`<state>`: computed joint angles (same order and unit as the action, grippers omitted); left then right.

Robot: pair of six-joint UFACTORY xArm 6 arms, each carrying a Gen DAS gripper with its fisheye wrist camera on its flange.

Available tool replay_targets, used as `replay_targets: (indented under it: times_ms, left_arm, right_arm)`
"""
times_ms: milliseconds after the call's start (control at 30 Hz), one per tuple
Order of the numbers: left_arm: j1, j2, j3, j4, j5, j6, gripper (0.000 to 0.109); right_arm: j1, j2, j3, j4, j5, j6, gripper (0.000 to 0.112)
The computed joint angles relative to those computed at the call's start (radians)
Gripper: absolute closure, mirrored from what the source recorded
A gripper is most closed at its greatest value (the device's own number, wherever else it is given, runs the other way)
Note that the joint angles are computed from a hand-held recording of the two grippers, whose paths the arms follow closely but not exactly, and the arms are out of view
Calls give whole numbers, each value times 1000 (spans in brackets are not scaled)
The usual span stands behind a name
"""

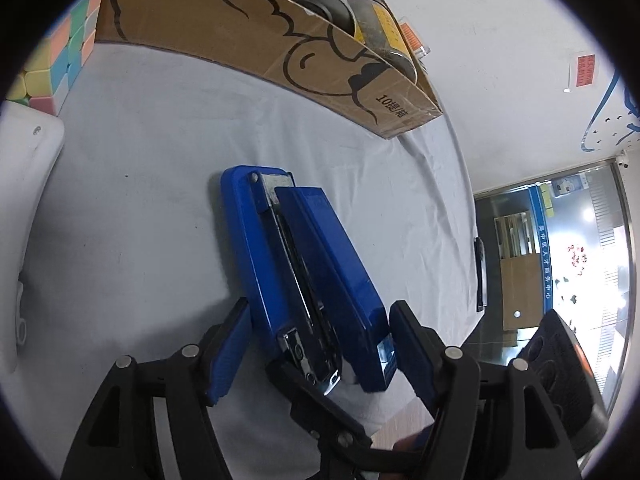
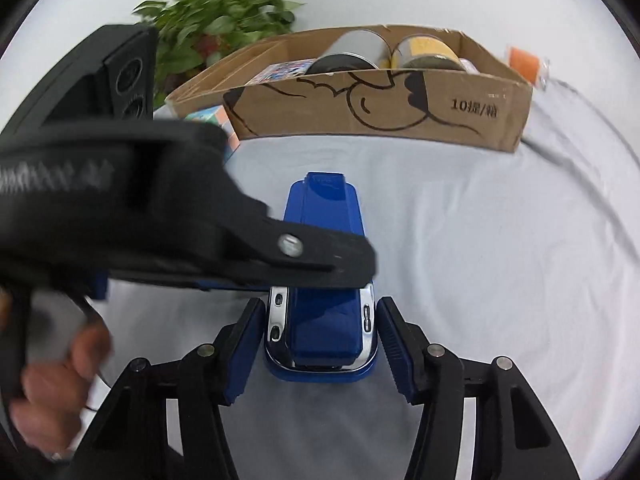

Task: Organize rigid objects
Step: 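Carry the blue stapler and lower it into the tray beside the game box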

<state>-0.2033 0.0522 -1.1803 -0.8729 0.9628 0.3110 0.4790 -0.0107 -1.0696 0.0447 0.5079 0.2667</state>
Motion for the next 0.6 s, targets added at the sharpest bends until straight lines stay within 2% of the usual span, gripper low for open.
replay_targets:
  times_ms: [67, 167, 200, 300, 400, 467, 600]
  left_arm:
    - [-11, -5, -4, 39, -24, -2, 40]
    - [-7, -7, -15, 63, -46, 3, 41]
    - [-7, -4, -26, 83, -47, 8, 41]
    - [3, 0, -52, 92, -44, 21, 41]
    - [23, -11, -76, 51, -59, 59, 41]
    - [30, -15, -114, 50, -73, 72, 41]
    - [77, 35, -269, 31, -56, 126, 41]
  right_arm:
    - [5, 15, -27, -11, 11, 9, 59]
    - [-15, 36, -49, 148, -5, -64, 59]
    - [-18, 50, -61, 150, -13, -63, 59]
    - [2, 33, -60, 114, -25, -14, 59]
    - [25, 20, -95, -5, -24, 47, 59]
    - [24, 45, -163, -55, -16, 57, 59]
    - [41, 168, -428, -179, 52, 112, 59]
